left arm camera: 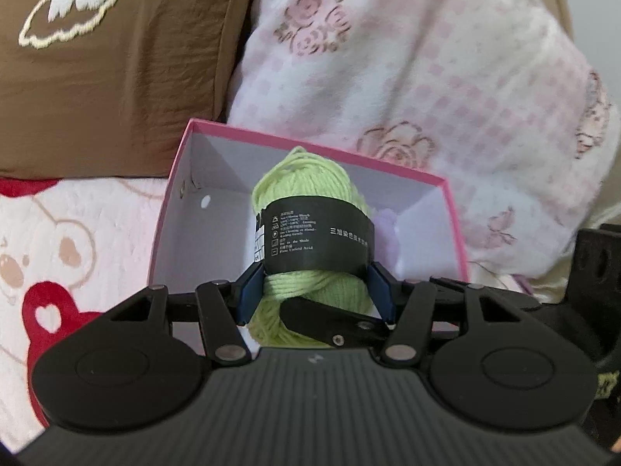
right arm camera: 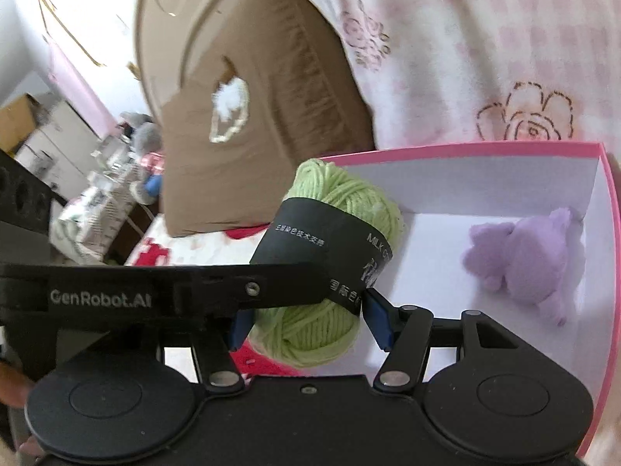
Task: Organize objects
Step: 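Lower the yarn ball into the pink box and open the right tool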
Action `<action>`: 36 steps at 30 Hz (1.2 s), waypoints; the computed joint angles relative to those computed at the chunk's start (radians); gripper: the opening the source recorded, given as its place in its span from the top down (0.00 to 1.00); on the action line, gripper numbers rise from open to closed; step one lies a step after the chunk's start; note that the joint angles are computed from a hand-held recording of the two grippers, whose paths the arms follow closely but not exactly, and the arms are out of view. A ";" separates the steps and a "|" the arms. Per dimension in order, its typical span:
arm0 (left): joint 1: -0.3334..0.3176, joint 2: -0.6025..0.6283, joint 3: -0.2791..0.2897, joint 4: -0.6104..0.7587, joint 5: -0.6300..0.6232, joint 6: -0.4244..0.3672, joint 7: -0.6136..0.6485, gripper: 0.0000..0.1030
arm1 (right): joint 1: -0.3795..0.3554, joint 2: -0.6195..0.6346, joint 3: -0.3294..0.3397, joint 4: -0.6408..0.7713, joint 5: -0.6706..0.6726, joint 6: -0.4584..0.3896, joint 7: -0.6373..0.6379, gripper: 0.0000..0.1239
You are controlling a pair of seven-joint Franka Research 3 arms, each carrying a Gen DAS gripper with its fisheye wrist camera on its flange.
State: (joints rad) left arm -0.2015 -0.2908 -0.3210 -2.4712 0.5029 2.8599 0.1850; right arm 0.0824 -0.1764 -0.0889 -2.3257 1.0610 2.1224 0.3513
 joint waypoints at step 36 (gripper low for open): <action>0.035 0.223 0.080 0.060 0.157 0.101 -0.109 0.53 | 0.060 0.158 0.095 0.036 -0.196 0.305 0.119 0.45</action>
